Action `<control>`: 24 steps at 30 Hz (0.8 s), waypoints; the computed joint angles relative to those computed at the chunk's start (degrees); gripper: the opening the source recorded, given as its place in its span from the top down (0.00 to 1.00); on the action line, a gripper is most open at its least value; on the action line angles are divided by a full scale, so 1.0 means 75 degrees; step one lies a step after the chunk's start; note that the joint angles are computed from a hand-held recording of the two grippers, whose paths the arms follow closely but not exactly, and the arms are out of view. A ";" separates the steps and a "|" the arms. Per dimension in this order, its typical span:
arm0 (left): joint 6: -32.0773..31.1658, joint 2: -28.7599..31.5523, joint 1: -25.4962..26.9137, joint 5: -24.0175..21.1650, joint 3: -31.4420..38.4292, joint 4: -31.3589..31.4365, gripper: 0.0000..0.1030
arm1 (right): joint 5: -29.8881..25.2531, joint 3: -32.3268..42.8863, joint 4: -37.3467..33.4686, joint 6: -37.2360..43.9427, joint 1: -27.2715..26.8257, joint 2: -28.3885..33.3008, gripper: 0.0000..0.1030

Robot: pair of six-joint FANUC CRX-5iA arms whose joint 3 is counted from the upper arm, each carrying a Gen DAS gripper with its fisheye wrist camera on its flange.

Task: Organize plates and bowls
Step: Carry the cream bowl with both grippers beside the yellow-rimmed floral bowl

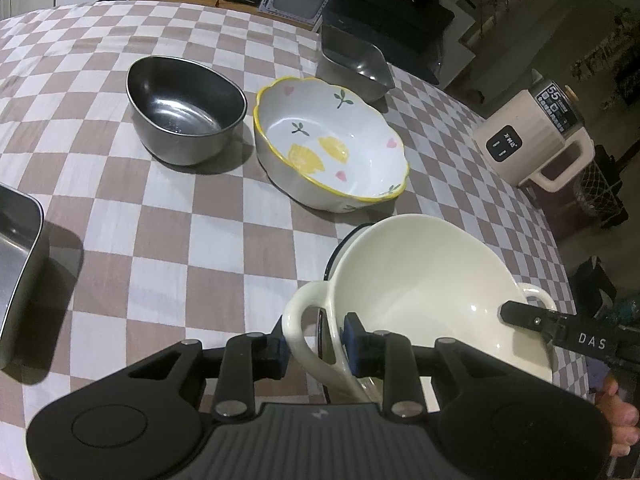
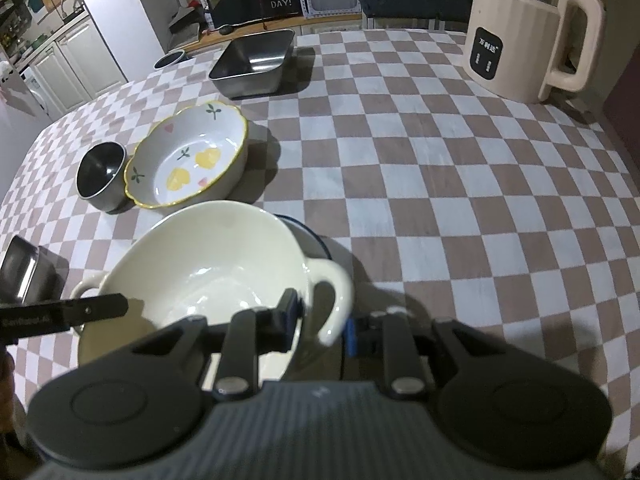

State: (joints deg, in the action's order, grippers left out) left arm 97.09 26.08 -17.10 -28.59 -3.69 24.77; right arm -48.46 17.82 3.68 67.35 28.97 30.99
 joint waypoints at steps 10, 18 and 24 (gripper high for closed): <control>-0.0115 0.0029 0.0008 -0.0138 0.0028 0.0038 0.70 | -0.0091 0.0043 0.0061 -0.0037 0.0023 0.0032 0.72; -0.0151 0.0064 -0.0019 -0.0427 0.0207 -0.0365 0.67 | -0.0097 0.0034 0.0119 0.0011 0.0023 0.0028 0.72; -0.0211 0.0049 -0.0022 -0.0407 0.0177 -0.0357 0.67 | -0.0060 -0.0018 0.0214 -0.0030 0.0046 0.0014 0.71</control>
State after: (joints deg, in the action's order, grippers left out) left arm 95.51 26.45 -17.27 -31.65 -2.37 22.09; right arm -48.91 17.69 5.29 67.13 29.32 31.09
